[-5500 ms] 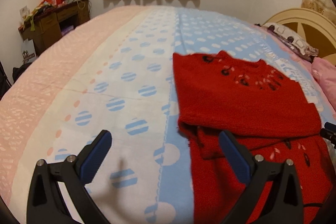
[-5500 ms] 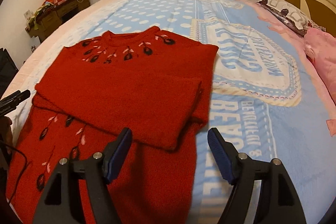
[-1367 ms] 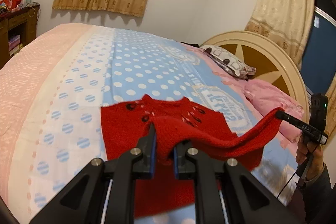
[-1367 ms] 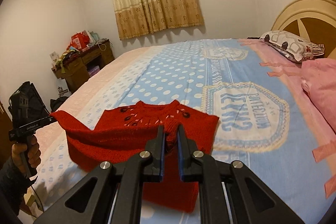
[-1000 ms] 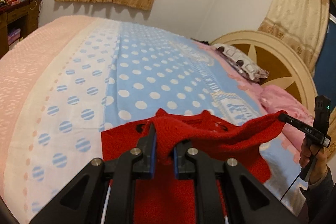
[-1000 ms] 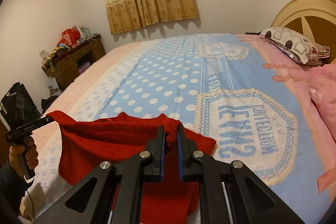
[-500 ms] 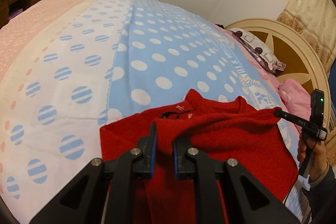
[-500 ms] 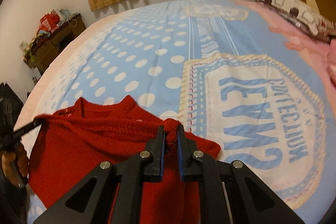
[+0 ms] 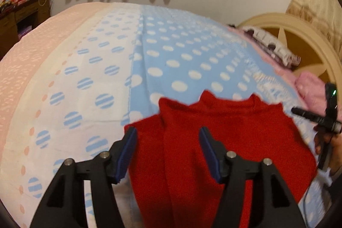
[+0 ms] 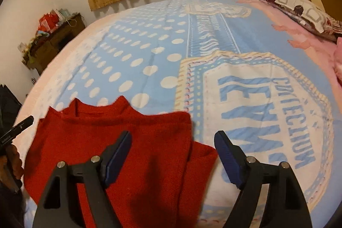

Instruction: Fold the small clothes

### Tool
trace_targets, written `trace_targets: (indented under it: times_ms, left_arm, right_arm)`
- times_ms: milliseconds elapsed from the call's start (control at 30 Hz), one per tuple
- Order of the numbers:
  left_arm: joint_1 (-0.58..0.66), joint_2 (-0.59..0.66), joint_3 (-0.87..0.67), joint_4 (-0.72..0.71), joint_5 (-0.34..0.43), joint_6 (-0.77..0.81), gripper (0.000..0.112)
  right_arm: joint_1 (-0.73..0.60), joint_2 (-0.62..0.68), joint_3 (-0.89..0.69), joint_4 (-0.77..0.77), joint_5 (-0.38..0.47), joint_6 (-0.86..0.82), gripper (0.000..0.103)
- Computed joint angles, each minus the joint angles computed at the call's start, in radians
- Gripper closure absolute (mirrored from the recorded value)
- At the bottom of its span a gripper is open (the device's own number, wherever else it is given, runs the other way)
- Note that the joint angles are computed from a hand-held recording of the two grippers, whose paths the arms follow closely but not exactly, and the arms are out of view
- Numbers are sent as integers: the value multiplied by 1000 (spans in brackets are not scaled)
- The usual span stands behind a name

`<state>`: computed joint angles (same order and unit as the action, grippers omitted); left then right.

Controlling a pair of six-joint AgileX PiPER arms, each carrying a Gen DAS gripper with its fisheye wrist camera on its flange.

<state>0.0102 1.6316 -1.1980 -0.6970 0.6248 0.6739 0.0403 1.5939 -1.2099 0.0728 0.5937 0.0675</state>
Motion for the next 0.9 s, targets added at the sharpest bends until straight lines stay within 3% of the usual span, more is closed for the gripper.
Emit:
trace_targets:
  times_ms: [67,267,333,433,567,700,800,900]
  left_arm:
    - [-22,18,-13,75,-22,-61,50]
    - [-123,95,-48,438,-119,-352,50]
    - [-133,108,-50,487,-131,-399,45]
    - [-96,102,-58,403,-95,-348,45]
    - [-27,-14,39,291,-100,-250,47]
    - [28,-198,207,219,-114,-116,46]
    - [63,-319,323,145,-68,-7,36]
    - [62,-392,403,105,-50,46,35]
  right_arm:
    - [3,10,-10,3,12,-11,23]
    - [86,138,-121,-266,104,184,23]
    - [101,191,-161,-343,148,240,23]
    - [80,214,-194,-324,163,260,23]
    - [112,150,-130,-435,155,367,23]
    - [139,-36,25,-441,100,409,23]
    - [178,-208,148,-291,82,307,23]
    - [308,-313,233,-373,116,404,23]
